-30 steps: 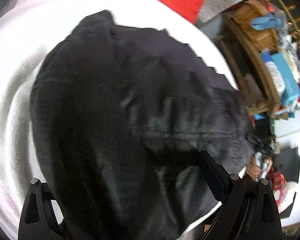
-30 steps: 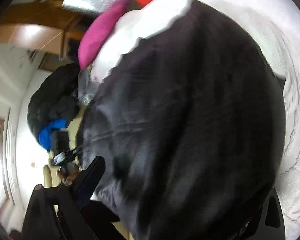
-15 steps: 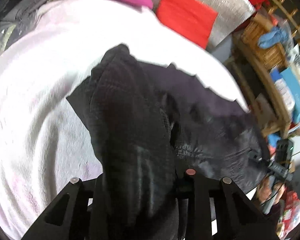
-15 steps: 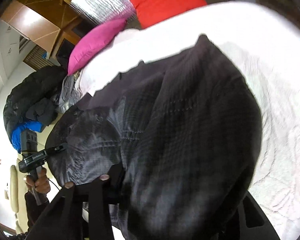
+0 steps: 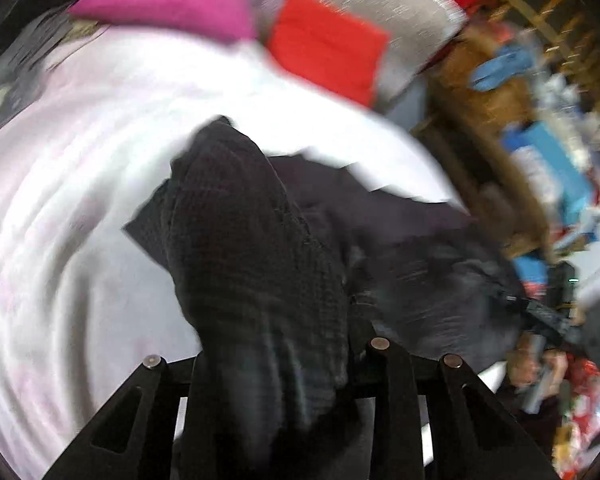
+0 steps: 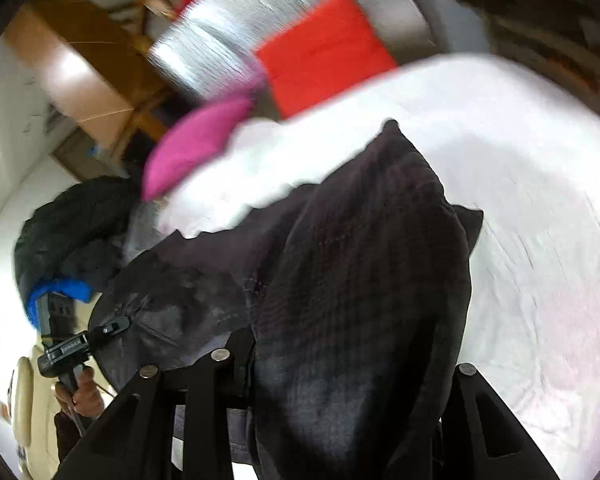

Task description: Fold large clothes

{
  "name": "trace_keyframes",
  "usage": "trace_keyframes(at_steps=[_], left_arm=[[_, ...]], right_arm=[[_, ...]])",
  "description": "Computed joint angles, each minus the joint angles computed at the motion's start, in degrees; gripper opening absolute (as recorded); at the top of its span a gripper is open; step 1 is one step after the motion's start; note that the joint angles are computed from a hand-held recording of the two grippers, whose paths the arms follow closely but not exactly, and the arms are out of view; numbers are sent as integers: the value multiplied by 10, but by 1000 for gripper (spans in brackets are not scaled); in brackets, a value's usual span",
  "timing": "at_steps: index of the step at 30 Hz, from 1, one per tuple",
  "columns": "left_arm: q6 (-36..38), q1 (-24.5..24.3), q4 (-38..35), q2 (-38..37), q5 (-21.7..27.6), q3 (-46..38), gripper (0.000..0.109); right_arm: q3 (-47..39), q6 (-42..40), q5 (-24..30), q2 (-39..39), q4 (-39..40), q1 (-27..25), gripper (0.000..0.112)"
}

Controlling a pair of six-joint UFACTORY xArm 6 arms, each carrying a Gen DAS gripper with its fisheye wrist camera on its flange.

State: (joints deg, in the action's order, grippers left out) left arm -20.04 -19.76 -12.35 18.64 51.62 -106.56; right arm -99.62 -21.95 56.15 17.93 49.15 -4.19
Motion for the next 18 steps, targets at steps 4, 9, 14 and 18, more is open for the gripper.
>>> trace_keyframes(at_steps=[4,9,14,18], left_arm=[[-31,24,-18,32,74,-19,58],[-56,23,41,7,95,-12,65],[-137,7,146,-72,49,58,65],[-207,-19,265,-138,-24,131,69]], right_arm=[[-53,81,82,67,-38,-14,70],[-39,111,80,43,-41,-31,77],[95,134,-53,-76,-113,-32,79],[186,95,-120,-152,-92,-44,80]])
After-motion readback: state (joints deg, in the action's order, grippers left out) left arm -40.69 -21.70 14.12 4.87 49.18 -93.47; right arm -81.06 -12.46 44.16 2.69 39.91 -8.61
